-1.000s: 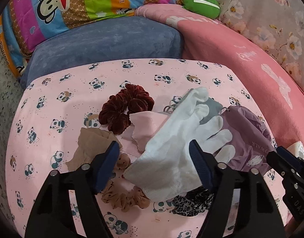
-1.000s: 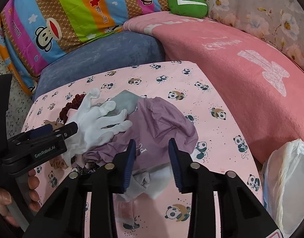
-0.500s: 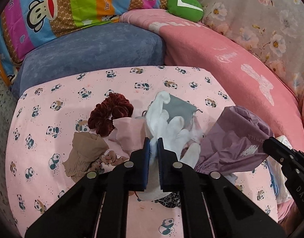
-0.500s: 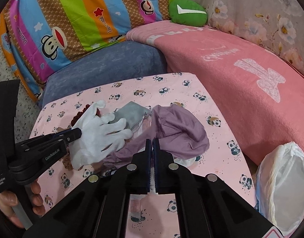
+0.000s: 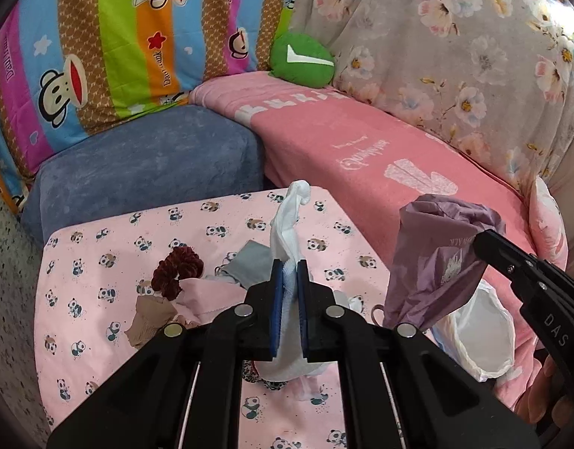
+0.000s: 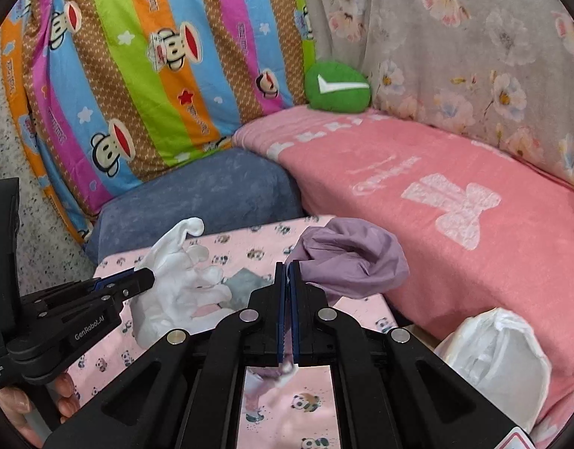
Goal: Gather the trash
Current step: 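Carry the white glove and lilac bag over the bin with both grippers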
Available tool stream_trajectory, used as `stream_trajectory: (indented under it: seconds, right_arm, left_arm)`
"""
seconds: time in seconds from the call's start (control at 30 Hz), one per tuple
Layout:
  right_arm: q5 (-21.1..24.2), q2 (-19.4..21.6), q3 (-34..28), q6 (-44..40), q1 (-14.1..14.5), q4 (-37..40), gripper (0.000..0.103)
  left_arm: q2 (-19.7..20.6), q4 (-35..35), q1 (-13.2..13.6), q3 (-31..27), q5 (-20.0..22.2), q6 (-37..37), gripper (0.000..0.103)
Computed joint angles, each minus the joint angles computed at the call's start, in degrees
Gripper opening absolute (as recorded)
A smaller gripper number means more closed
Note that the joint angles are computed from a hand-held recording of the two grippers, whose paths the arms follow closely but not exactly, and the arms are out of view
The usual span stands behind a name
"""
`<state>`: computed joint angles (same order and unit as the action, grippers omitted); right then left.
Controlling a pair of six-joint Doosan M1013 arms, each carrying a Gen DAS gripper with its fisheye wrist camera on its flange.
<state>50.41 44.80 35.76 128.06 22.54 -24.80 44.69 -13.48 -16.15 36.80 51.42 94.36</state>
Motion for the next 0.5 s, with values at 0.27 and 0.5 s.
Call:
stream_trajectory:
  seconds: [0.27, 0.5]
  right_arm:
    - [-3.77, -7.22, 9.7, 5.96, -0.44, -7.51, 0.004]
    - [-5.24, -12.86, 18.35, 12.22, -2.14, -12.14, 0.004]
  left_arm:
    - [-2.36, -3.44, -2.6, 2.65, -1.9, 4.55, 0.007]
    - [-2.95, -6.01, -5.48, 3.78, -1.98, 9.23, 0.007]
